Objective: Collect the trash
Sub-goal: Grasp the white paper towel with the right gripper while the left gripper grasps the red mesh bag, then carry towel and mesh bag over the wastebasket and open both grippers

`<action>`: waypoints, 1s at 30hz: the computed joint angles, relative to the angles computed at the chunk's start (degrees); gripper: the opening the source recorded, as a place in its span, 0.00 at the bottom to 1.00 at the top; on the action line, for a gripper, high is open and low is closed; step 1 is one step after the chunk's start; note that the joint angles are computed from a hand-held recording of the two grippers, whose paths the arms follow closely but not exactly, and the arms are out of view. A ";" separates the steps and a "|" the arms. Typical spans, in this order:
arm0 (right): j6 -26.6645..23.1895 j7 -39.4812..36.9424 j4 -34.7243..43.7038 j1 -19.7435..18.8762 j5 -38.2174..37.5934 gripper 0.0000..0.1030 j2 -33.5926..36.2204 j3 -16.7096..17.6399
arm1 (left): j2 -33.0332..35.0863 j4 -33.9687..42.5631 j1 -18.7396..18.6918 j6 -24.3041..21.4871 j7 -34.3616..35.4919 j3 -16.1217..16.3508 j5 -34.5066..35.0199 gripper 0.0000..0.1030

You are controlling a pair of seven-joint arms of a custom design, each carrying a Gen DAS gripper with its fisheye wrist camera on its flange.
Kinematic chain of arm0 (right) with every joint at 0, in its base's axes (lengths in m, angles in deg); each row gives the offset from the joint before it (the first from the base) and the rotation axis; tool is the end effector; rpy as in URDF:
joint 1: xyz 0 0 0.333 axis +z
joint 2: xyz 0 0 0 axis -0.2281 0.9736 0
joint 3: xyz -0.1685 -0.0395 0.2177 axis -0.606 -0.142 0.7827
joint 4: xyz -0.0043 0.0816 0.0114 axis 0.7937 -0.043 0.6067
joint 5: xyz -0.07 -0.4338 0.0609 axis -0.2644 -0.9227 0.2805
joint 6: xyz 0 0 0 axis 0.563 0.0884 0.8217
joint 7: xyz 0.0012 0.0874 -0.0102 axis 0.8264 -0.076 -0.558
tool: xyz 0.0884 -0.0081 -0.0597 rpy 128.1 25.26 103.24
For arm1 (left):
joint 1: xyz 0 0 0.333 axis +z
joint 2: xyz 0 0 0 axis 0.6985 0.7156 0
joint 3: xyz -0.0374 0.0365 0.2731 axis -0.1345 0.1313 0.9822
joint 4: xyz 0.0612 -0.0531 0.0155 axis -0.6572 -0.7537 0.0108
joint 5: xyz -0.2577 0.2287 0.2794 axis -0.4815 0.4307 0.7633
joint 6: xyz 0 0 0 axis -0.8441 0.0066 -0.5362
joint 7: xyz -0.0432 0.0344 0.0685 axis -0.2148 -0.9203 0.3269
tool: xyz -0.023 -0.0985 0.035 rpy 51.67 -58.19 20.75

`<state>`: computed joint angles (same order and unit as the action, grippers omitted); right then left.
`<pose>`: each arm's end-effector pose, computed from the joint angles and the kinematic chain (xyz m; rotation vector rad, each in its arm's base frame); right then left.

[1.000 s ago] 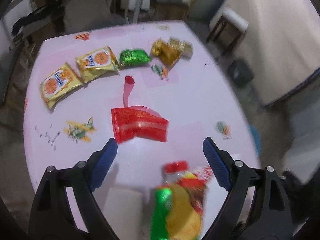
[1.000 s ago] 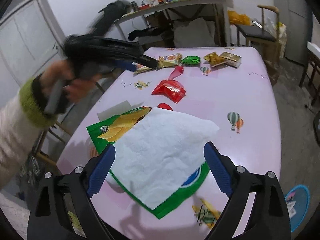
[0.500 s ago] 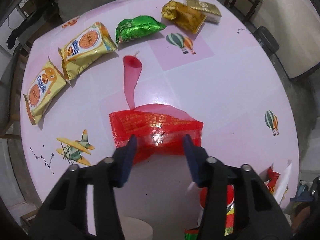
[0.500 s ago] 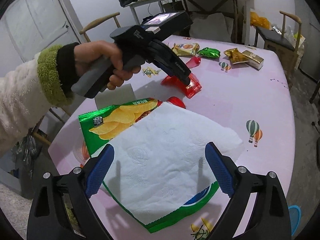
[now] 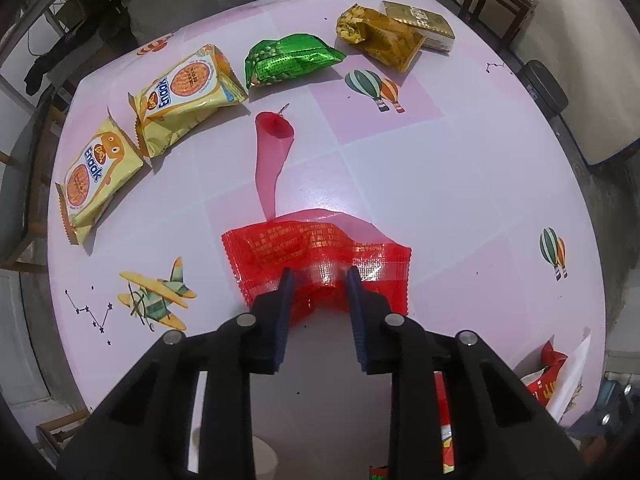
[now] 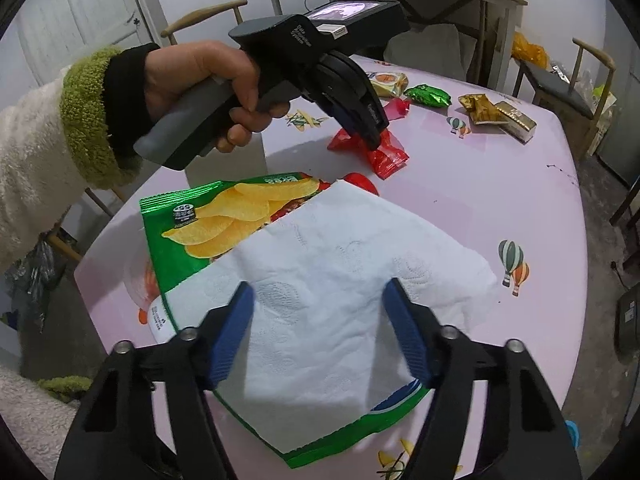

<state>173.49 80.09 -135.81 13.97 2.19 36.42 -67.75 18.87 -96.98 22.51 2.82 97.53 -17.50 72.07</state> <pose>0.4577 0.3826 0.7599 -2.5078 0.4359 -0.0511 0.5359 -0.3376 0.7091 -2.3555 1.6724 -0.3746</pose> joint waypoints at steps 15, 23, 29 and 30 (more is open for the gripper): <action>-0.69 2.32 1.00 -0.48 0.99 0.09 -0.18 -0.37 | -3.72 -3.77 1.18 4.14 -2.30 -0.27 -0.47 0.15; 1.51 4.08 0.76 -1.63 5.61 0.06 -1.83 -1.42 | -4.39 -2.01 0.42 5.50 -4.33 -1.17 3.04 0.15; 5.31 6.99 1.53 -2.50 8.19 0.06 -2.31 -2.17 | -4.68 0.80 -0.78 6.17 -5.57 -1.83 6.61 0.15; 5.91 7.58 1.84 -2.64 8.38 0.05 -2.26 -2.24 | -4.68 1.44 -1.07 6.05 -5.73 -1.96 7.20 0.15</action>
<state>179.39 87.67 -133.96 11.33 10.57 34.17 -69.99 14.19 -95.54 21.44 8.87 91.80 -19.46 79.27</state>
